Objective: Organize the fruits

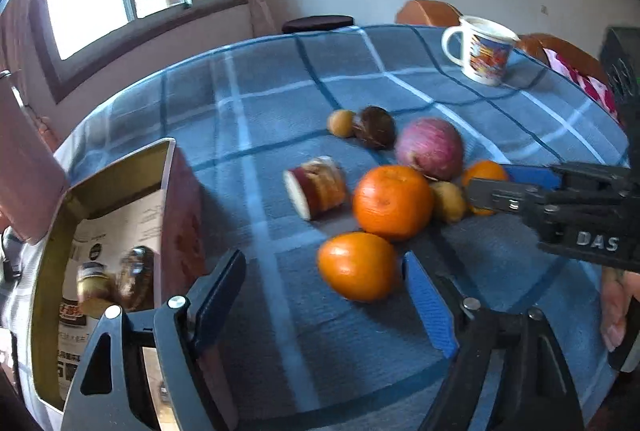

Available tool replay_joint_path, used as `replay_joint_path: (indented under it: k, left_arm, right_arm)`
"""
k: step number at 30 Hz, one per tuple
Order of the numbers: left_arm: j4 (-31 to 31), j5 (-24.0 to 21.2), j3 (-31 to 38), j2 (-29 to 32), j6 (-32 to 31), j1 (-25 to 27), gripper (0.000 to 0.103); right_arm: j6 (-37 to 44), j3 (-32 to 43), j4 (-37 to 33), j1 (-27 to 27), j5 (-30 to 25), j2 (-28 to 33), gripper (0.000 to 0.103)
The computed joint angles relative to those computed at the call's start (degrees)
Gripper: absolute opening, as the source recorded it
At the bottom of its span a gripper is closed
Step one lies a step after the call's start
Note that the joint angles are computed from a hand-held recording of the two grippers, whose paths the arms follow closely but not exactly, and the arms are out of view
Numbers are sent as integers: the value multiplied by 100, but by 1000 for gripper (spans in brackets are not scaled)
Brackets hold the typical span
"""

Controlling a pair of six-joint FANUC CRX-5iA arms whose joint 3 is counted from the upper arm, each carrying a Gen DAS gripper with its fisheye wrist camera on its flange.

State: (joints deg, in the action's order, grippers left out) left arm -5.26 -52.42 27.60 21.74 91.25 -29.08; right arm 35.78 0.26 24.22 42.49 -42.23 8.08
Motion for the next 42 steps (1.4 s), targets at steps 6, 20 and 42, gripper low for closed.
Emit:
replay_joint_path:
  k: [6,20,42]
  left_arm:
    - [-241,-450,531,341,-10,-264,73]
    - [247,-440,386,340,175,16,57]
    - [10,342,-170,-104,204,-52,42]
  right_arm:
    - [-41,-8,-47,-33,5,-15,47]
    - [111,157,-177,-54,-192,87,47]
    - [-1108,-564,1502,166,133,-185,42]
